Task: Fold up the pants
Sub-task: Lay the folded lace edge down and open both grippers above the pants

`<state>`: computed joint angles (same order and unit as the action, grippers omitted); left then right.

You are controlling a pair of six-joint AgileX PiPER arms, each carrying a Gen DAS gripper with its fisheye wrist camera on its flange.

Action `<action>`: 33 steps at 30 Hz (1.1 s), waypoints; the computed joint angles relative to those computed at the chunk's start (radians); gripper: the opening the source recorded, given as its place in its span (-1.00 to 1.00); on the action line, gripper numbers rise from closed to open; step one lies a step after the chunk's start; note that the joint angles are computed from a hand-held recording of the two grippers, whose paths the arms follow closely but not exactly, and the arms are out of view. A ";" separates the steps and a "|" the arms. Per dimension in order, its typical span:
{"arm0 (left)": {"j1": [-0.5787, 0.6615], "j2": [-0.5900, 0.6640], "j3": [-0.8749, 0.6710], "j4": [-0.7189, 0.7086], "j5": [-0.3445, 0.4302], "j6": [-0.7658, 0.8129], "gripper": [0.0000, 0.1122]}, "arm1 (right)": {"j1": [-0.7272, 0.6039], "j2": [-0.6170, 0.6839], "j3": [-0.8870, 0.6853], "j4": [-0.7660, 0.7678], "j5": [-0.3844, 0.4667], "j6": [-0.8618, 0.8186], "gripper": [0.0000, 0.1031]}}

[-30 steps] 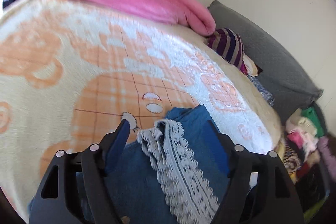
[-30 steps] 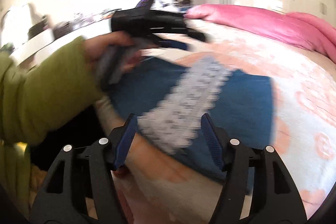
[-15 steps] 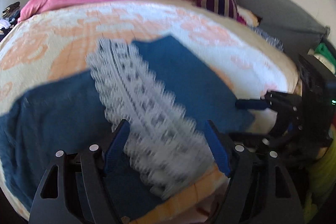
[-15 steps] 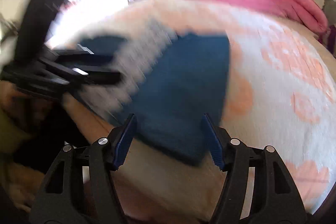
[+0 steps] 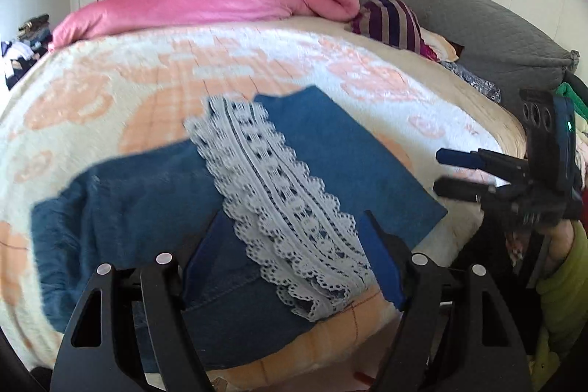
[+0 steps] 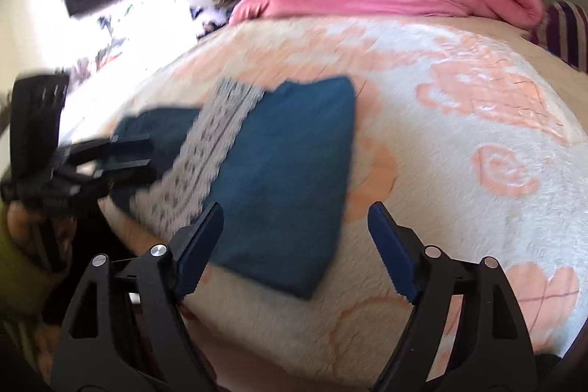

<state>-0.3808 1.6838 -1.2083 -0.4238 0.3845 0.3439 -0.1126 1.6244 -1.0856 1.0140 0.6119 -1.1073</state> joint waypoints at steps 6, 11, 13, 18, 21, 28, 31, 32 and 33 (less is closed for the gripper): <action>-0.063 0.016 -0.047 0.100 -0.001 -0.083 0.45 | 0.051 0.074 -0.182 -0.179 0.006 0.127 0.54; -0.106 0.057 -0.088 0.131 0.012 -0.110 0.51 | 0.126 0.210 -0.415 -0.341 0.052 0.245 0.58; -0.124 0.075 -0.100 0.157 0.014 -0.119 0.51 | 0.139 0.263 -0.499 -0.357 0.094 0.264 0.59; -0.129 0.149 -0.146 0.221 0.062 -0.176 0.51 | 0.179 0.476 -0.839 -0.451 0.282 0.430 0.60; -0.126 0.156 -0.131 0.256 0.053 -0.197 0.52 | 0.191 0.606 -1.051 -0.486 0.397 0.515 0.60; -0.126 0.154 -0.112 0.269 0.040 -0.200 0.55 | 0.225 0.793 -1.305 -0.775 0.480 0.701 0.61; -0.120 0.156 -0.112 0.242 0.041 -0.176 0.55 | 0.162 0.822 -1.299 -0.639 0.487 0.694 0.67; -0.118 0.155 -0.109 0.234 0.039 -0.170 0.55 | 0.155 0.815 -1.281 -0.617 0.480 0.678 0.67; -0.119 0.153 -0.105 0.235 0.037 -0.170 0.56 | 0.160 0.798 -1.257 -0.626 0.465 0.667 0.67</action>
<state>-0.4995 1.8364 -1.3133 -0.1892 0.4219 0.1740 0.0471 2.4220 -2.3427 0.3877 1.0768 -0.4405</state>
